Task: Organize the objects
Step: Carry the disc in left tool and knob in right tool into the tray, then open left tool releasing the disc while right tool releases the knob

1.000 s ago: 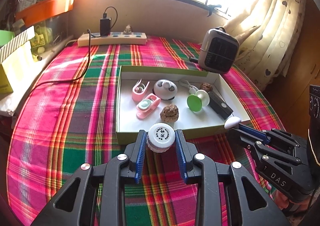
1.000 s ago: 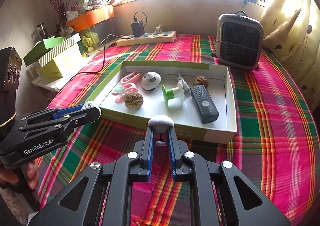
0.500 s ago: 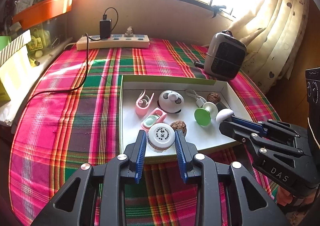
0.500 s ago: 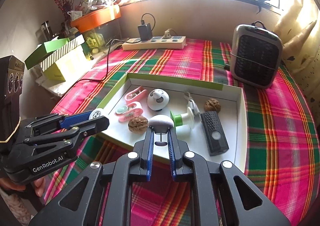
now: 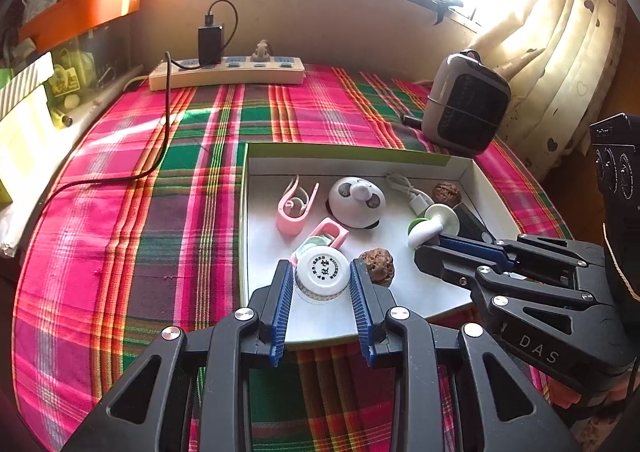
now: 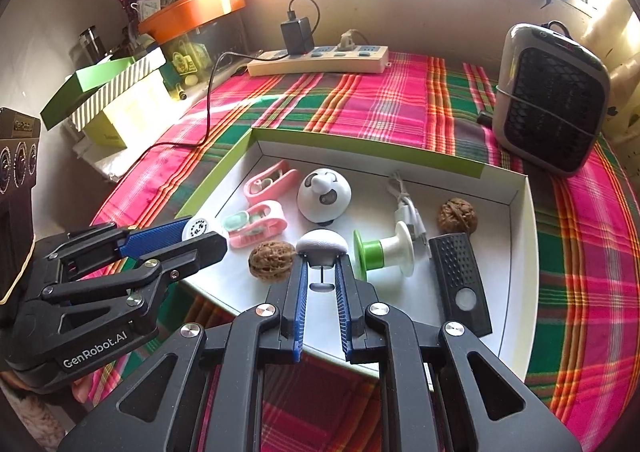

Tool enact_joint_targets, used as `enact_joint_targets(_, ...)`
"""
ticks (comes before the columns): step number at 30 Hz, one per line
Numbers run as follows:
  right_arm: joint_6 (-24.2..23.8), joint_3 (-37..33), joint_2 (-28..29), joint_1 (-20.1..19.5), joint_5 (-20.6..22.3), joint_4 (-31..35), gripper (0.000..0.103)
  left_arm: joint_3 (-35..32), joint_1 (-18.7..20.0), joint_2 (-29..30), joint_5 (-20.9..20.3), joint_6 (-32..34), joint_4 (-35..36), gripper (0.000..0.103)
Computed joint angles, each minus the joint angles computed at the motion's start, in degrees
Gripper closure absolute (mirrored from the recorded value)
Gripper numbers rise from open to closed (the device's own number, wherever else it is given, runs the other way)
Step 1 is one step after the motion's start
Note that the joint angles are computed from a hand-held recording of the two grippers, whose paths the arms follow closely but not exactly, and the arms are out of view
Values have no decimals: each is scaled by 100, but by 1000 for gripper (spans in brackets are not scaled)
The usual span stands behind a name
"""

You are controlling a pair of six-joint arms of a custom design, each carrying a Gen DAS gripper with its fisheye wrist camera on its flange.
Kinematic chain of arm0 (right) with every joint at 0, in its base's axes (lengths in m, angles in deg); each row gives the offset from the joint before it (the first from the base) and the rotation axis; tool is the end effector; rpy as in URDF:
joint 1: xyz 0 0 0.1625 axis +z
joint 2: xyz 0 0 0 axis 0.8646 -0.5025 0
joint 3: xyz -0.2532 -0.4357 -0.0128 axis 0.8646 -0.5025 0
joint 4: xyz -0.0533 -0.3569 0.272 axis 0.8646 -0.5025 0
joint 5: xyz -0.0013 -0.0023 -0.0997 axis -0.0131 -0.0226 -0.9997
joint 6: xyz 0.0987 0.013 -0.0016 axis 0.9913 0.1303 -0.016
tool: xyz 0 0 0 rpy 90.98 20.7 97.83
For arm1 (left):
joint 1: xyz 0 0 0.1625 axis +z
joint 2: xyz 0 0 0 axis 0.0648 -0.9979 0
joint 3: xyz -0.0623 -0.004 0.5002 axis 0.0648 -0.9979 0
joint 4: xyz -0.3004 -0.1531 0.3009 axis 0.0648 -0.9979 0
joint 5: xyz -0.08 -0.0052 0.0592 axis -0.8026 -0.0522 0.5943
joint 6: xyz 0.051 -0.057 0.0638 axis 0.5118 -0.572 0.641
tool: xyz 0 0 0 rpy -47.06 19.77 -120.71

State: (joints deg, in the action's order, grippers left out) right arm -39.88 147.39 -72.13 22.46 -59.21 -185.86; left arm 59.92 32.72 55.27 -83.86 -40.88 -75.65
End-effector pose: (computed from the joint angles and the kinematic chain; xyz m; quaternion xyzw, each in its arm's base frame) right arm 0.0338 -0.6552 0.3290 0.4168 -0.8867 0.1269 0.1547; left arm -0.4203 -0.5820 -0.0688 0.0099 0.8701 -0.3833 0.3097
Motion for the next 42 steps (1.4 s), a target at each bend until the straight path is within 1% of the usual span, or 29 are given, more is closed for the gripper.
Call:
enact_joint_targets(13, -3, -113, 183, 44, -269, -16, 88, -103, 93, 61, -159, 119, 25, 76)
enact_joint_targets(25, -13, -186, 271, 75, -465, -38, 88, -121, 119, 65, -193, 164, 15, 76)
enact_joint_targets(42, 47, -182, 271, 83, -476, 13, 88, -121, 123, 60, -209, 152, 32, 76)
